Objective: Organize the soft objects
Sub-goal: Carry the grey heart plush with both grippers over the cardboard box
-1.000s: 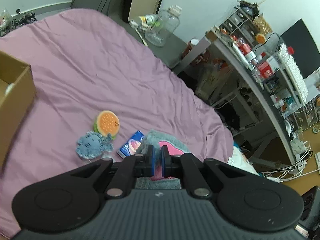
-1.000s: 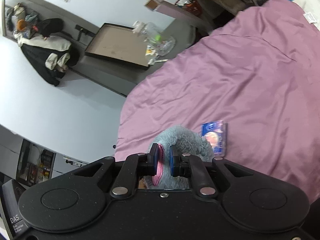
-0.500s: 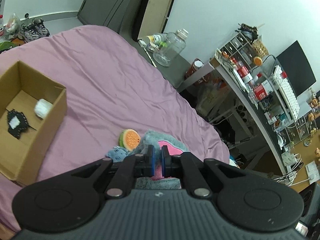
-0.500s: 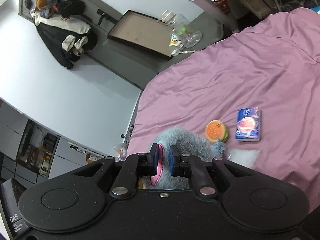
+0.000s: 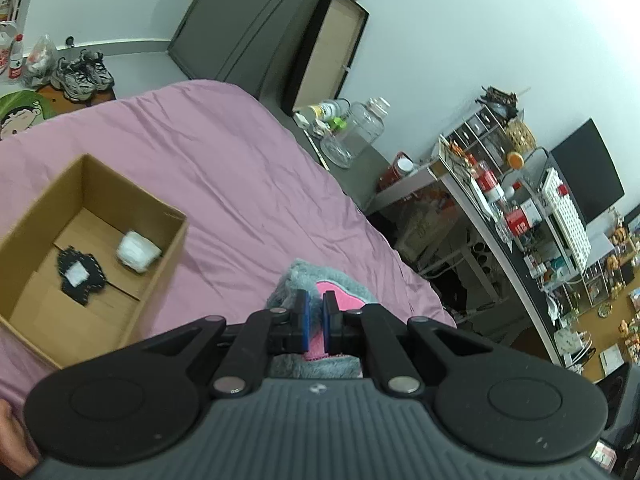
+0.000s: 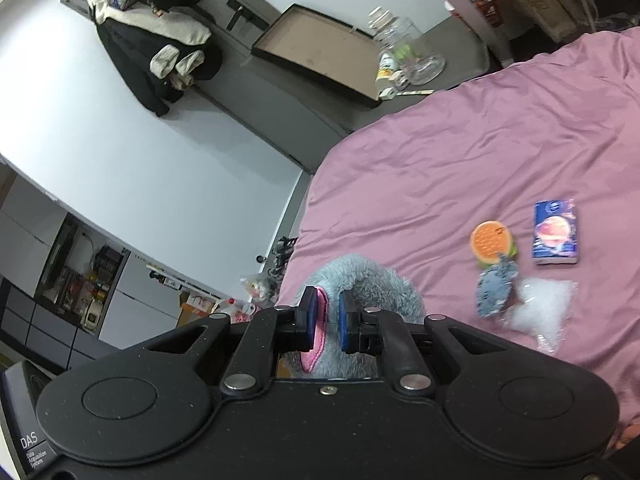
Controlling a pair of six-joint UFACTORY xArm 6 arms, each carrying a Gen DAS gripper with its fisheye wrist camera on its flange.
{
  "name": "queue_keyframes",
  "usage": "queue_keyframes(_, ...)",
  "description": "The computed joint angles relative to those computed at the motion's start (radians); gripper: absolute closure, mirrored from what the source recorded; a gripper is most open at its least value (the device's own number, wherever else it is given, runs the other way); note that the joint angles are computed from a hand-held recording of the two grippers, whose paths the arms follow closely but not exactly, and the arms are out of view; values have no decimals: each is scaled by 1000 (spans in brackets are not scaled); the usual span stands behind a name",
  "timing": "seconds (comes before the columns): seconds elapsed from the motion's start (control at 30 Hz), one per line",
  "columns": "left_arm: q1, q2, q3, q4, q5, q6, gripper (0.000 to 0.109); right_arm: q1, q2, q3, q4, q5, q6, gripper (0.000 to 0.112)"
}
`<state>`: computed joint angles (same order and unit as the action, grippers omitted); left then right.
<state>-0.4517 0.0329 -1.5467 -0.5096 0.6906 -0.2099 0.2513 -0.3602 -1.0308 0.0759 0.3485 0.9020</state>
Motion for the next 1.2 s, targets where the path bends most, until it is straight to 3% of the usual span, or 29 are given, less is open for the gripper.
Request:
queue_keyframes(0.27,72,-4,3,-27,5,44,103,56,121,-124,-26,3,20,100)
queue_keyframes(0.73,198,66,-43,-17,39,51,103,117,374,-344,144,4,-115,100)
queue_keyframes(1.2,260,218,-156,-2,89,52,103,130,560,-488,264,27,-167,100)
